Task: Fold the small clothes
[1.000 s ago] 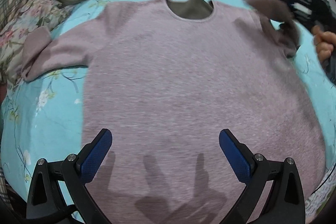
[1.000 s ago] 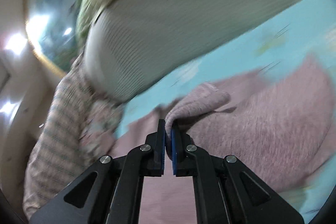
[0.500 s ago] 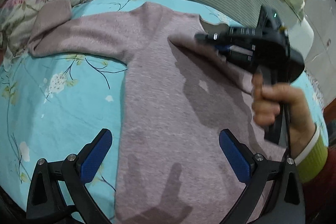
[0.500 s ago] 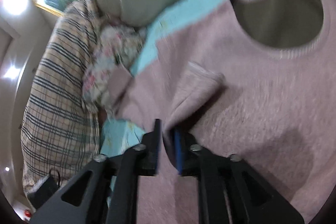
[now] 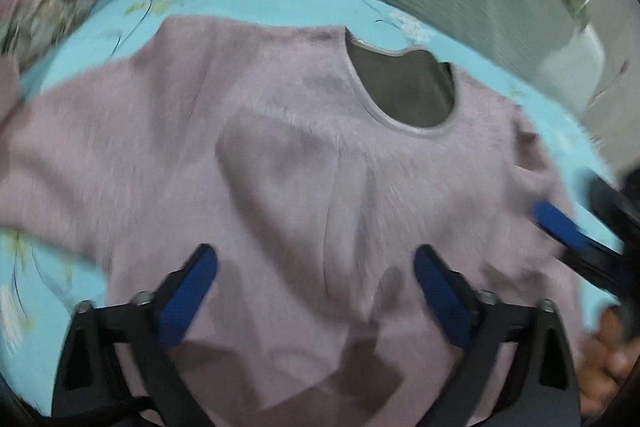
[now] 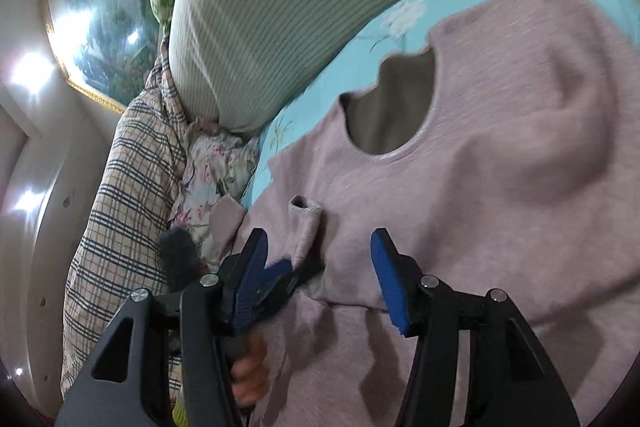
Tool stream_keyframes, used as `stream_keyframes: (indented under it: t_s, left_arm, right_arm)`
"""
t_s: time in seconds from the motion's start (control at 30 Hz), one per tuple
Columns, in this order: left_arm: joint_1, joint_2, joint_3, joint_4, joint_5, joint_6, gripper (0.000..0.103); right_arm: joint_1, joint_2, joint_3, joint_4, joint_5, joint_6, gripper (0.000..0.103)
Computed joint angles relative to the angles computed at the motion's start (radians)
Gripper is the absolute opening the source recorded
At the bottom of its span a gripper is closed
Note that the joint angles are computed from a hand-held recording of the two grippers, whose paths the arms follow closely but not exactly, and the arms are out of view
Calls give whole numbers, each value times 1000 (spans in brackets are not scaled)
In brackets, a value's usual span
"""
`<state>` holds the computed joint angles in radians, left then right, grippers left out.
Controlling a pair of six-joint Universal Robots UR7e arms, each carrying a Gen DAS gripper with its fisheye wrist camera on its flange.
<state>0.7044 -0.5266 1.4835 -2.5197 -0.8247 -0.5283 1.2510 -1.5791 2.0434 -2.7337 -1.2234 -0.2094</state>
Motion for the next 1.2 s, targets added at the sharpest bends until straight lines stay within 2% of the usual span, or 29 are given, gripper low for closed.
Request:
stream_keyframes:
  t_s: [0.07,0.1,0.2,0.3,0.4,0.47,0.53,0.57,0.63,0.67,0.7,0.77,0.8,0.9,1.0,1.1,1.13,1.17,1.2]
  left_arm:
    - [5,22,-45,104,86,-53,61]
    - [12,7,-29,98,88,-70,59]
    - [29,-60,77,-28,66,-74,60]
    - [56,-100,125,-139,-24,-37,61]
    - [74,-93,93,-153,-102,0,62]
    - [86,-80,68,-146,-153,34,57]
    - [87,-56,37,-116,-131,56,28]
    - [84,-46,24,-97,-108,67,5]
    - [69,-53,40,-140,-73,96,5]
    - [50,-64,68,-198,-21,116,4]
    - [31,-70,91,-277,51,145,4]
    - [26,-86,122,-380,111,163,4]
    - [33,-91,123,-380,133,151,4]
    - [51,-104,149,-392,158,116,4]
    - [46,-117,201,-484,191,79,4]
    - [41,-107,209,-518,190,92,4]
    - [39,-111,212,-517,186,101,4]
    - [37,-108,212,-514,185,107,4]
    - [34,-105,204,-508,187,116,4]
  right_arm:
    - [-12,-37,17,2,8,-22,56]
    - [-18,-56,26,-2,8,-35,56]
    - [-33,-91,45,-26,12,-46,56]
    - [-44,-95,41,-17,24,-42,56]
    - [-53,-103,38,-9,19,-42,57]
    - [-62,-113,36,-7,15,-44,57]
    - [-76,-129,35,-12,9,-46,57]
    - [-87,-141,32,-24,0,-47,57]
    - [-104,-155,23,-56,-30,-49,57]
    - [-110,-159,17,-75,-50,-48,57]
    - [-117,-155,1,-98,-84,-48,57]
    - [-116,-133,-34,-114,-151,-48,57]
    - [-107,-105,-68,-109,-211,-54,57]
    - [-90,-30,-153,-51,-305,-69,57]
    - [-68,49,-230,14,-362,-98,57]
    - [-53,113,-289,73,-394,-123,57]
    - [-48,125,-297,76,-413,-137,49]
    - [-39,138,-308,66,-455,-151,29]
    - [-44,130,-311,68,-456,-144,8]
